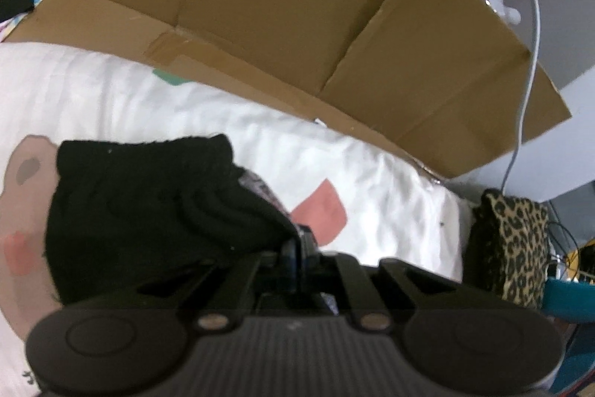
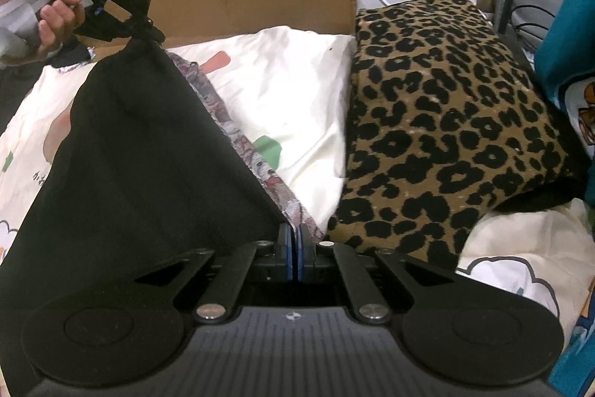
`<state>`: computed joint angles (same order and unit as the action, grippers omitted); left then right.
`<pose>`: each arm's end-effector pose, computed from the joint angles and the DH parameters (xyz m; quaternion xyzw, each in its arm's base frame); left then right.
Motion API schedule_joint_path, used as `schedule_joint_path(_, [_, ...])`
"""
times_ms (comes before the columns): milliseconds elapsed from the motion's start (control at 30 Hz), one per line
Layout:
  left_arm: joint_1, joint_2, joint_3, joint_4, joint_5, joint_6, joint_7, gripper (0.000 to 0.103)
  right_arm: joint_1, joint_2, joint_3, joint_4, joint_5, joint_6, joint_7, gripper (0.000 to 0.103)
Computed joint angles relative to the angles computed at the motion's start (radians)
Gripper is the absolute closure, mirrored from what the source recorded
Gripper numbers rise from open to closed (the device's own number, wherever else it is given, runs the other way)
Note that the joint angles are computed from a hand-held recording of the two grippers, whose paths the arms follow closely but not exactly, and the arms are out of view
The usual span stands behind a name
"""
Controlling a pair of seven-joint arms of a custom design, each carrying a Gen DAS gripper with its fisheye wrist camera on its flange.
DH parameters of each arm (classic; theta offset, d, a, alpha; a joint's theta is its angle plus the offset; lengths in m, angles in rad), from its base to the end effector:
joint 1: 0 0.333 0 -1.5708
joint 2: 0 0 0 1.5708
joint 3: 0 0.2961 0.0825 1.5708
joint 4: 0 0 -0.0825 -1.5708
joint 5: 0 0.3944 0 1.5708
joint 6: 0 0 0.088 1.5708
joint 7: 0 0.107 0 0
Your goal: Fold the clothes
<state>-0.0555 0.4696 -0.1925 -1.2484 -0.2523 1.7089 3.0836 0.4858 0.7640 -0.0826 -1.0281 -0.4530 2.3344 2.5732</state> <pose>0.6759 -0.1671 0.4853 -0.0662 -0.9837 0.1655 0.0254 0.7272 0.3289 0.4406 -0.5445 0.7656 -0.2425 0.2420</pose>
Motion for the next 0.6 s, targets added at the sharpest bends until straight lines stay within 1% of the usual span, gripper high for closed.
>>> schedule_joint_path(133, [-0.011, -0.009, -0.006, -0.044, -0.002, 0.031, 0.001, 0.101, -0.003, 0.012, -0.003, 0.018, 0.002, -0.020, -0.003, 0.103])
schedule_joint_path(233, [-0.020, -0.010, -0.007, -0.092, 0.003, 0.080, 0.010, 0.101, -0.009, 0.019, 0.000, 0.021, 0.011, -0.032, -0.009, 0.103])
schedule_joint_path(300, [-0.027, -0.013, -0.006, -0.133, 0.011, 0.129, 0.013, 0.101, -0.015, 0.022, 0.004, 0.018, 0.023, -0.038, -0.006, 0.103])
schedule_joint_path(367, [-0.041, 0.009, 0.001, -0.121, 0.038, 0.138, -0.010, 0.098, -0.019, 0.024, 0.008, 0.018, 0.033, -0.044, -0.007, 0.103])
schedule_joint_path(433, [-0.050, 0.027, 0.004, -0.098, 0.059, 0.130, -0.032, 0.090, -0.012, 0.029, 0.003, 0.030, 0.027, -0.065, -0.012, 0.101])
schedule_joint_path(467, [-0.048, 0.032, 0.002, -0.082, 0.061, 0.114, -0.029, 0.086, -0.007, 0.030, -0.001, 0.035, 0.023, -0.075, -0.008, 0.100])
schedule_joint_path(500, [-0.047, 0.048, -0.007, -0.052, 0.067, 0.107, 0.011, 0.081, 0.000, 0.025, -0.007, 0.032, 0.014, -0.079, 0.002, 0.099])
schedule_joint_path(533, [-0.043, 0.046, -0.012, -0.037, 0.066, 0.089, 0.040, 0.067, 0.008, 0.010, -0.015, 0.011, 0.001, -0.070, 0.022, 0.096])
schedule_joint_path(567, [-0.039, 0.042, -0.017, -0.023, 0.063, 0.068, 0.065, 0.052, 0.013, -0.006, -0.020, -0.011, -0.010, -0.057, 0.043, 0.095])
schedule_joint_path(600, [-0.036, 0.039, -0.020, -0.008, 0.059, 0.047, 0.090, 0.048, 0.019, -0.020, -0.024, -0.031, -0.023, -0.045, 0.064, 0.094])
